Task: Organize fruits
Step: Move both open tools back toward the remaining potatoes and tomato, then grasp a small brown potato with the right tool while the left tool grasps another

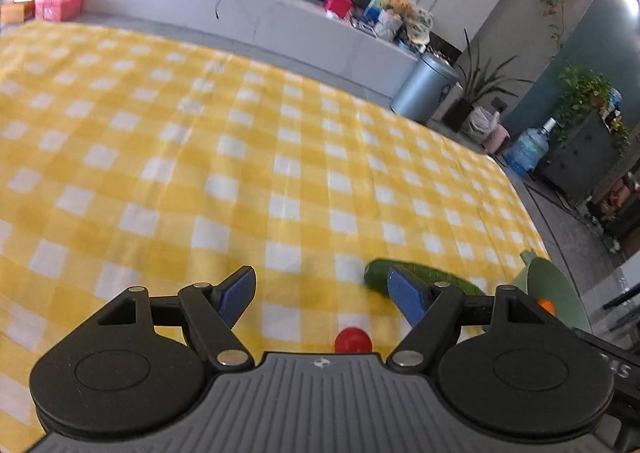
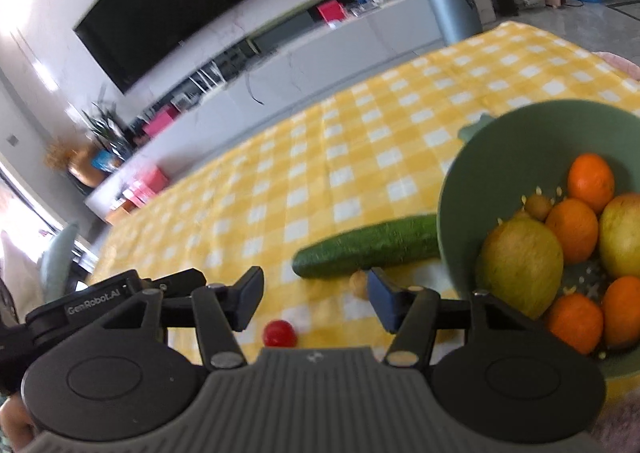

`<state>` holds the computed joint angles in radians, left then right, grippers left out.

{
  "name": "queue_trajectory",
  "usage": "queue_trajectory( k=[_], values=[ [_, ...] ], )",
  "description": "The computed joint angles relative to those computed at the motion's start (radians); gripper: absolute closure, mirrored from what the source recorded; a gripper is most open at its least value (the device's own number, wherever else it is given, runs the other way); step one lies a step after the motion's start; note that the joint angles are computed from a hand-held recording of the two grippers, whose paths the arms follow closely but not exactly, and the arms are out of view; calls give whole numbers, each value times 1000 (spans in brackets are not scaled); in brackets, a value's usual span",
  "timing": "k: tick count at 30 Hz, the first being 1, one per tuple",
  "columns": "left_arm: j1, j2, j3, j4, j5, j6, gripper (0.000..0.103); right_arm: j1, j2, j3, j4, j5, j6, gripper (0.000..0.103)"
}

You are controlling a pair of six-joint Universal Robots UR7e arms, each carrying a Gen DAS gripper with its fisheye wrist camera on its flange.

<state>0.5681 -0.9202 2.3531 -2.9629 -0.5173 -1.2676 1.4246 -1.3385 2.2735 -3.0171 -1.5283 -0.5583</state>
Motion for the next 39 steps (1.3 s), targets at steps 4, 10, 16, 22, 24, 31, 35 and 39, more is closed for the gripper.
queue_trajectory(
  k=[4, 10, 16, 22, 24, 31, 35, 39],
  values=[
    [16, 35, 18, -146, -38, 98, 15, 47, 56, 20, -130, -135, 11, 57],
    [16, 50, 18, -147, -51, 127, 15, 96, 112, 61, -322, -362, 12, 71],
    [12, 35, 21, -77, -19, 29, 15, 108, 125, 74, -354, -435, 198, 71],
    [21, 9, 82, -203, -3, -36, 15, 112, 219, 93, -543, -518, 402, 71],
    [30, 5, 91, -261, -26, 3, 15, 115, 255, 86, -607, -537, 407, 71],
    [41, 16, 83, -311, -60, 66, 15, 128, 326, 64, -700, -539, 360, 77],
    [41, 15, 74, -268, -56, 56, 15, 129, 349, 65, -730, -545, 342, 82],
    [32, 39, 68, -298, -35, 106, 15, 97, 309, 100, -711, -455, 345, 82]
  ],
)
